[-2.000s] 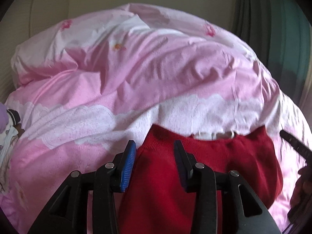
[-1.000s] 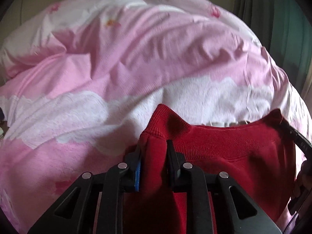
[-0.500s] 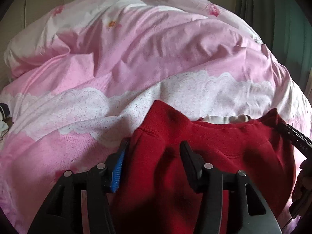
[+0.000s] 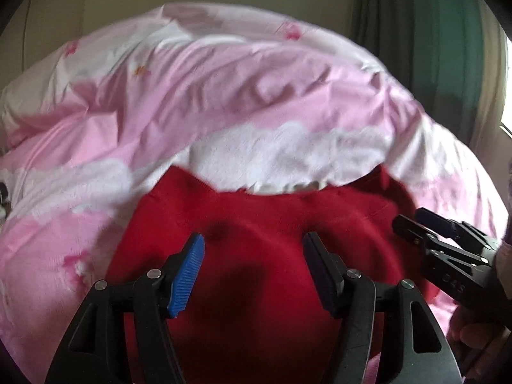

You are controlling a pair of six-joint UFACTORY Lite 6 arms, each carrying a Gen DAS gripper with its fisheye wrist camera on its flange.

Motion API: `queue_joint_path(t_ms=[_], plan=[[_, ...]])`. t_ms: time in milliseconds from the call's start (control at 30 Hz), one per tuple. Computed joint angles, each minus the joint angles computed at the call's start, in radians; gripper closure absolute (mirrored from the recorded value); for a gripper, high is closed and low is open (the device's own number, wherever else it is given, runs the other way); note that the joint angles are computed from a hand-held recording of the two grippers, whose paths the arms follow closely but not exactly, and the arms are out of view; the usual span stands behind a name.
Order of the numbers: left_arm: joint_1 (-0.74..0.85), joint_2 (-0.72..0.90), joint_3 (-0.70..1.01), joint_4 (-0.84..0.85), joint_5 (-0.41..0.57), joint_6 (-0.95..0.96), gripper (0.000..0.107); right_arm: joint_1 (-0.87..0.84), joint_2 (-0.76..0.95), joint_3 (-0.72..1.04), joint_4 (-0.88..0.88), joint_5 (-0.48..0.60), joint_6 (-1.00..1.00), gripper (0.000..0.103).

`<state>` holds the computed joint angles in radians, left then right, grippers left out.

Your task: Fold small clothes

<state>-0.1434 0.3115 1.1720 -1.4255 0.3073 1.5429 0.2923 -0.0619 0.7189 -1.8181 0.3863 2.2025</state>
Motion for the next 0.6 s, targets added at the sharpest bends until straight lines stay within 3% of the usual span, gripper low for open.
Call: queue_joint_path(t_ms=[200,400,467,600], plan=[[0.066,0.094,0.039,-0.006,0.013,0.0,0.042,-0.041,0.126,0.046,0.03,-0.038,-0.017,0.052],[0.064,0.147,0.06,-0.107,-0.02,0.119,0.037,-0.089,0.199,0.044,-0.192,-0.075,0.209,0.051],[0.062,0.127,0.052,-0.077,-0.028,0.084,0.038,-0.099,0.201,0.043,-0.228,-0.086,0.246,0.051],[0.071,-0.034,-0.042,-0.029,-0.033,0.038,0.039,-0.094,0.094,0.012,-0.086,-0.109,0.111,0.051]])
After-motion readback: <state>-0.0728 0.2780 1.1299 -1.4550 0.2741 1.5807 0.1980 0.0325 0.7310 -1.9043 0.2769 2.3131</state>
